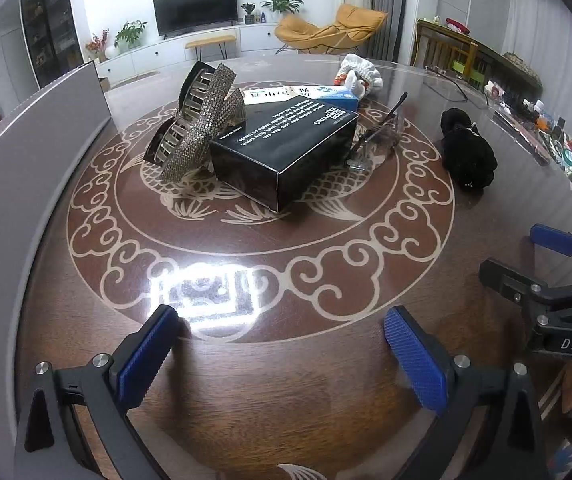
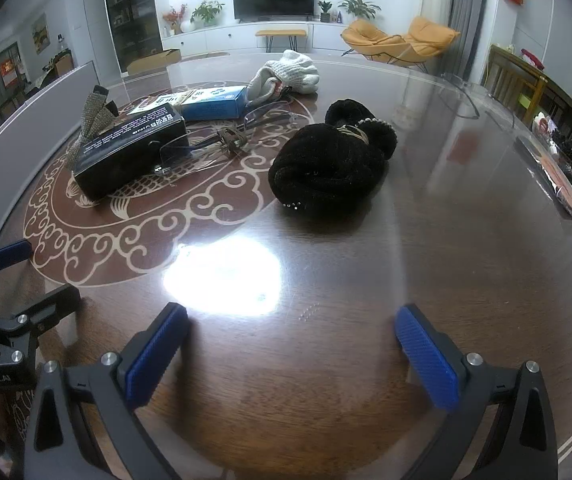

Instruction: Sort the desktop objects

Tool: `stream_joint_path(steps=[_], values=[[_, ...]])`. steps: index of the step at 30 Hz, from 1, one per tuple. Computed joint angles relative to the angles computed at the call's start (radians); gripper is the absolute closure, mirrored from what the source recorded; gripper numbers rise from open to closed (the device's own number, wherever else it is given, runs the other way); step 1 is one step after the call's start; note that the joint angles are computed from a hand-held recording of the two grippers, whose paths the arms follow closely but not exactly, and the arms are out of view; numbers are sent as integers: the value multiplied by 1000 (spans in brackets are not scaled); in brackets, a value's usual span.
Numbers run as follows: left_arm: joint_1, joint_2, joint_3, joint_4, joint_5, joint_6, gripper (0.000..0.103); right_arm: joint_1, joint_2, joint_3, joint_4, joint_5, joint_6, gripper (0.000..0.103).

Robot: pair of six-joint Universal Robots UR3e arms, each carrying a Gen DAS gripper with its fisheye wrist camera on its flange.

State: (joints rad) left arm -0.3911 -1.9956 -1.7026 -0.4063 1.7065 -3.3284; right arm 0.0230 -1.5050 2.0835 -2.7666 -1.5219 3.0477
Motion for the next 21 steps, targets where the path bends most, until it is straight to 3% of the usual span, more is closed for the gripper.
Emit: stream_joint_path(steps=[21], values=[[-1, 1, 0, 0, -1, -1, 0, 2, 5, 1, -6, -1, 2, 0]])
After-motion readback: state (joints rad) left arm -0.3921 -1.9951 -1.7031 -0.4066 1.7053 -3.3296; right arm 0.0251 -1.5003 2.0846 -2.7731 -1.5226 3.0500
